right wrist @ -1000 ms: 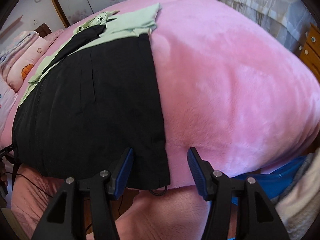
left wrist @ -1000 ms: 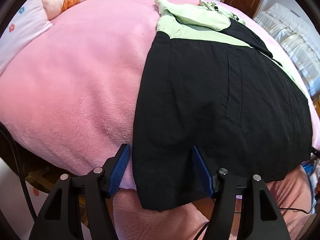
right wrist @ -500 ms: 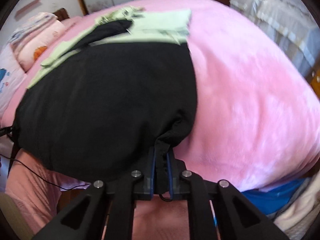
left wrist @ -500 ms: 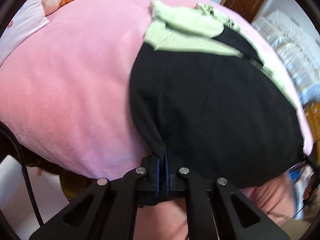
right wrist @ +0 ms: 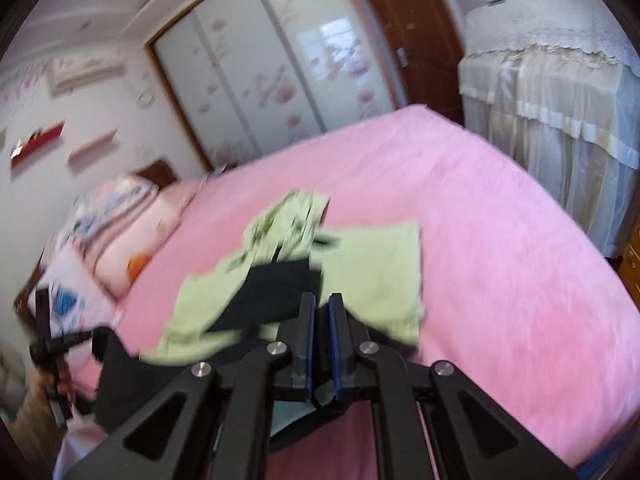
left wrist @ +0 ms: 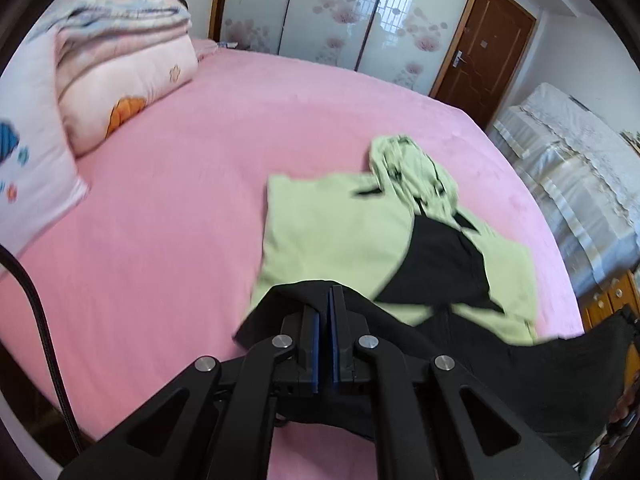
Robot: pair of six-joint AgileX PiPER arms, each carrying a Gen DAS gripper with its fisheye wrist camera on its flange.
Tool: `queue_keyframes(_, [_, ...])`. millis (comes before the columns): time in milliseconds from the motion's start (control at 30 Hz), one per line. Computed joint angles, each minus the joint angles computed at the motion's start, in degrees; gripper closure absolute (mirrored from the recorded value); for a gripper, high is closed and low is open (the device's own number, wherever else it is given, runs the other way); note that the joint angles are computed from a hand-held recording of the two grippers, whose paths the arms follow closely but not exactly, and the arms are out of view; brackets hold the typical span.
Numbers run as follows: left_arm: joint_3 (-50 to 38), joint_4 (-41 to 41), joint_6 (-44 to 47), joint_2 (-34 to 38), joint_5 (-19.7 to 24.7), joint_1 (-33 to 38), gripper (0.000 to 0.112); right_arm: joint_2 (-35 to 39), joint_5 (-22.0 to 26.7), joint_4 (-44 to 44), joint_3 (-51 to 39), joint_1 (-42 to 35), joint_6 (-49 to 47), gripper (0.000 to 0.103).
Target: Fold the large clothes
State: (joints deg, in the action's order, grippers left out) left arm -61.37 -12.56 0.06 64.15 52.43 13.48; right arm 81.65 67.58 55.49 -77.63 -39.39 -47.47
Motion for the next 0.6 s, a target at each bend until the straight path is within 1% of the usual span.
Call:
queue_keyframes(67, [-5.8,2.6,-2.4,7.0,-1.0,-1.4,0.110,5.2,-5.1,-2.3,-5.6,4.6,5.9,0.100])
queue_keyframes(100, [-9.4,4.6,-4.5,12.0,-1.7,-2.5,0.109,8.3,-8.0,-4.6,-8.7,7.2,9.8,0.100])
queue_keyframes(133, [-11.4,5.3,-5.5,15.0,-1.9,-2.7,0.109,10.4,-9.4,-6.4,-10.8,8.7,12.5,0.100])
queue_keyframes(200, [-16.2,6.0,-7.5,22.7,-2.5,-3.1,0.104,16.7,-14.9,-12.9,-16.1,13.7,20.3,0.100])
queue_keyframes(267, [-20.3,5.6,-8.9,30.4,-2.9,-3.4,0.102,22.2,-18.6,-19.5,-20.2,17.3,27.2,0.100])
queue_keyframes(300, [-21.5,5.9,-9.2,33.5,-3.0,-3.4,0.097,24.5,-18.5,-21.6,-22.3,17.9,29.5,0.100])
queue_keyframes(367, [-24.6,10.2,-13.1,39.2,-2.8,-4.7,0.088,29.0,-17.9,-24.5,-25.4,19.0,33.1,0.099])
queue_keyframes(433, [-24.2,13.1,-14.0,41.1,-4.5,-5.1,0.085,32.0,-15.8,-23.8,-27.9,18.5,32.4,0.099])
queue_keyframes(467, [-23.5,13.0,-13.4,41.5,-5.5,-5.0,0.084,32.9,-15.1,-22.9,-28.2,18.3,31.4,0.098])
queue_keyframes(500, [-23.2,12.2,-12.1,41.9,-6.4,-4.6,0.083,33.3,-14.7,-22.6,-27.9,18.1,30.3,0.092])
queue_keyframes(533, [-22.5,10.7,-10.1,42.0,-7.1,-4.1,0.083,33.5,-14.9,-23.1,-27.3,18.1,29.3,0.076])
queue_keyframes(567, [-22.0,9.0,-7.7,42.1,-7.6,-3.4,0.080,33.4,-15.5,-23.9,-26.4,18.1,28.6,0.066])
queue_keyframes(600, [-21.6,7.1,-4.8,42.1,-7.9,-2.6,0.077,33.1,-16.5,-24.5,-25.0,18.2,27.6,0.050])
